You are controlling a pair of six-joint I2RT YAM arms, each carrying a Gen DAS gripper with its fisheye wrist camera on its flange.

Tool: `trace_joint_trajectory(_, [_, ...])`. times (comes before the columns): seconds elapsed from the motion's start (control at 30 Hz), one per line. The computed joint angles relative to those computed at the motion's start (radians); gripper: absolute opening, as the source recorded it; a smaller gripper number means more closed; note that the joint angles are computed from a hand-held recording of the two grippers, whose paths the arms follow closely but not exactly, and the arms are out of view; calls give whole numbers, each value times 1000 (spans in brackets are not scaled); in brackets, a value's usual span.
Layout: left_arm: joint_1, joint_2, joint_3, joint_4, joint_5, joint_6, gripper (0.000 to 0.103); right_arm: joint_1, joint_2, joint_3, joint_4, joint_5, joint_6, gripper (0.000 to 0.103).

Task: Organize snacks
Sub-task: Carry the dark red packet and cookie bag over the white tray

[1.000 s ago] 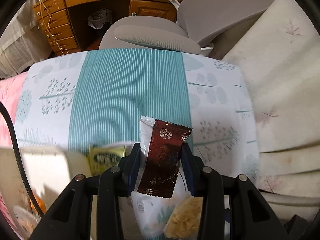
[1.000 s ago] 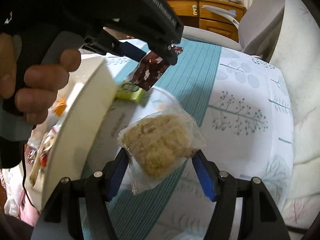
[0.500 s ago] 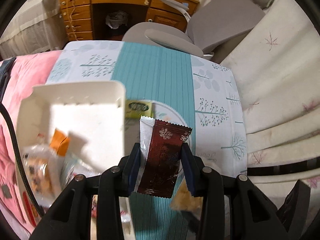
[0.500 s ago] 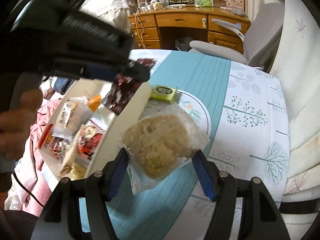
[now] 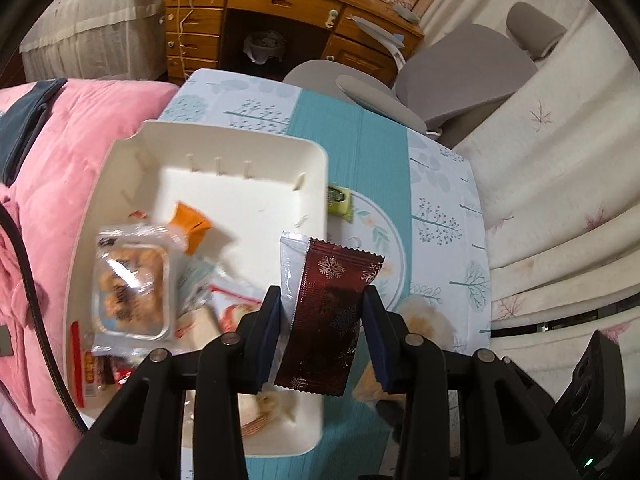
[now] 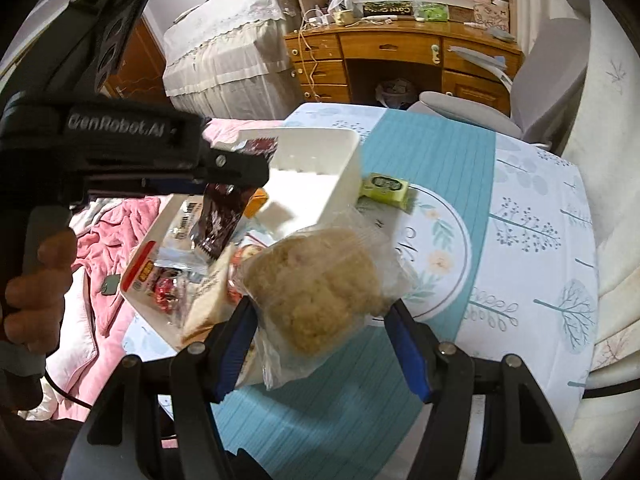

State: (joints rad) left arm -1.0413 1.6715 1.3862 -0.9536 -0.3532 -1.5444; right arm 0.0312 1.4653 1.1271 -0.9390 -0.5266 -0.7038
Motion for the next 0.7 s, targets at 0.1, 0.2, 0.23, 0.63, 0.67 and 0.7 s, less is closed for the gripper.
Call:
trace_joint_trajectory(0.1, [-17,-69,-85,6,-3,-38,38,40,-29,-24,17,9,43,66])
trace_joint_trajectory(0.2, [-29,-144,-172,11,-1,-69,38,80,-49,-42,31,22,101,66])
trace_joint_trajectory(0.23, [-33,-171,-201,14,0,-76,38,102,-59,-50,41,30,129,66])
trace_joint_trajectory(0.63, [-38,-484,-460,-10,17,-45,38,413,-129,-122,193,179,468,66])
trace_joint_trajectory(0.67, [-37,-508,-478,-14,20,-38,38,443,-129,-126,207,196,499,66])
trace_joint_trajectory(0.7, [-32,-540,-501,-20,27,-25,38,469,-128,-129,217,210,526,66])
